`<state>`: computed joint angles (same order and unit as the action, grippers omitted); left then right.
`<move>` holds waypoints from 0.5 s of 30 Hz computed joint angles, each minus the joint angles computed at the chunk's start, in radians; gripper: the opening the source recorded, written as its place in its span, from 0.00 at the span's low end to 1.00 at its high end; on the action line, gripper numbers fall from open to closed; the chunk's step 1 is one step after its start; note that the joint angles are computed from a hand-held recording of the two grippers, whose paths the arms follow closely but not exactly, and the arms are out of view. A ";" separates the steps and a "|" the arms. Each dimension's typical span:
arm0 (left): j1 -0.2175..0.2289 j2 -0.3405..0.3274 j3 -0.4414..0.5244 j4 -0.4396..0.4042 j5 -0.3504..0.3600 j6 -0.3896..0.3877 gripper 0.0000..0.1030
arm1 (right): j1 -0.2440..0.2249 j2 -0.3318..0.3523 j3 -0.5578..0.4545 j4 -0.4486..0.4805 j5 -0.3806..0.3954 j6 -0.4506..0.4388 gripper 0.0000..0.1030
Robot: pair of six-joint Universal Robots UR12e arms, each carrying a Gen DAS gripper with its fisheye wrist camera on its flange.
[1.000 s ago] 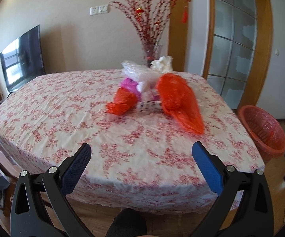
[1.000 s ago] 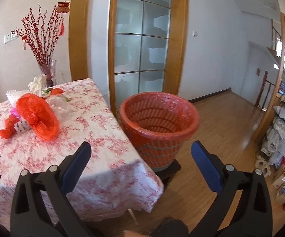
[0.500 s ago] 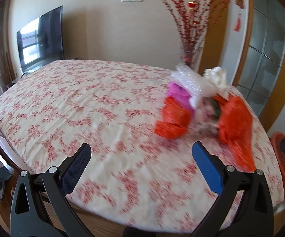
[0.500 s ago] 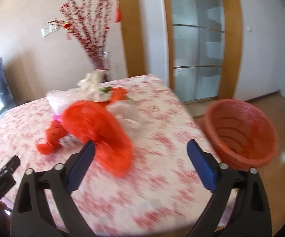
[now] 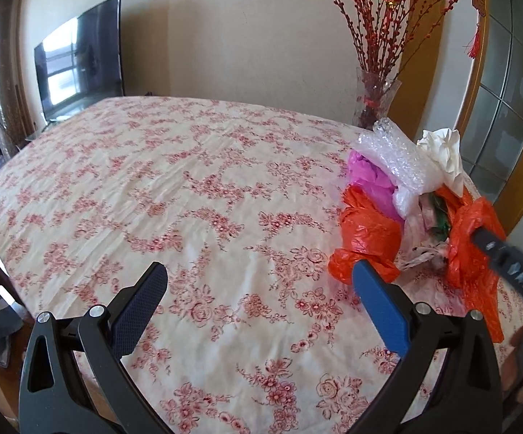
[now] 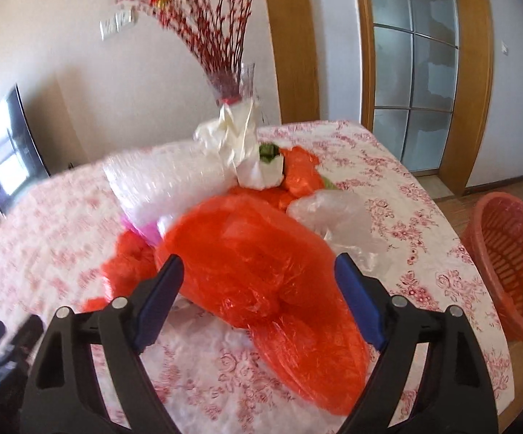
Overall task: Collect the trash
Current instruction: 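Reach the right tool to the large red-orange bag and close on it, then grasp the bubble wrap with the left tool while the right tool lifts the red bag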
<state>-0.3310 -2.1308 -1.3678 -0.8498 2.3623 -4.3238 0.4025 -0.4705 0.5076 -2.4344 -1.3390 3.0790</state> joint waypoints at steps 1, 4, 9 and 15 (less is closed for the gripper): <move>0.002 0.000 -0.004 0.018 -0.011 0.011 0.98 | 0.002 0.009 -0.016 0.021 -0.008 -0.015 0.69; 0.006 -0.005 -0.007 0.062 -0.034 0.048 0.98 | -0.001 0.015 -0.025 0.077 -0.017 -0.037 0.40; 0.007 -0.017 -0.001 0.133 -0.053 0.120 0.98 | -0.018 -0.011 0.033 0.044 0.030 -0.010 0.16; 0.009 -0.040 0.037 0.180 -0.064 0.211 0.98 | -0.040 -0.055 0.108 -0.019 0.057 0.016 0.09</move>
<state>-0.3217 -2.1707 -1.3312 -0.6696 2.2984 -4.1131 0.3622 -0.5255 0.6160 -2.4536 -1.2817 3.0954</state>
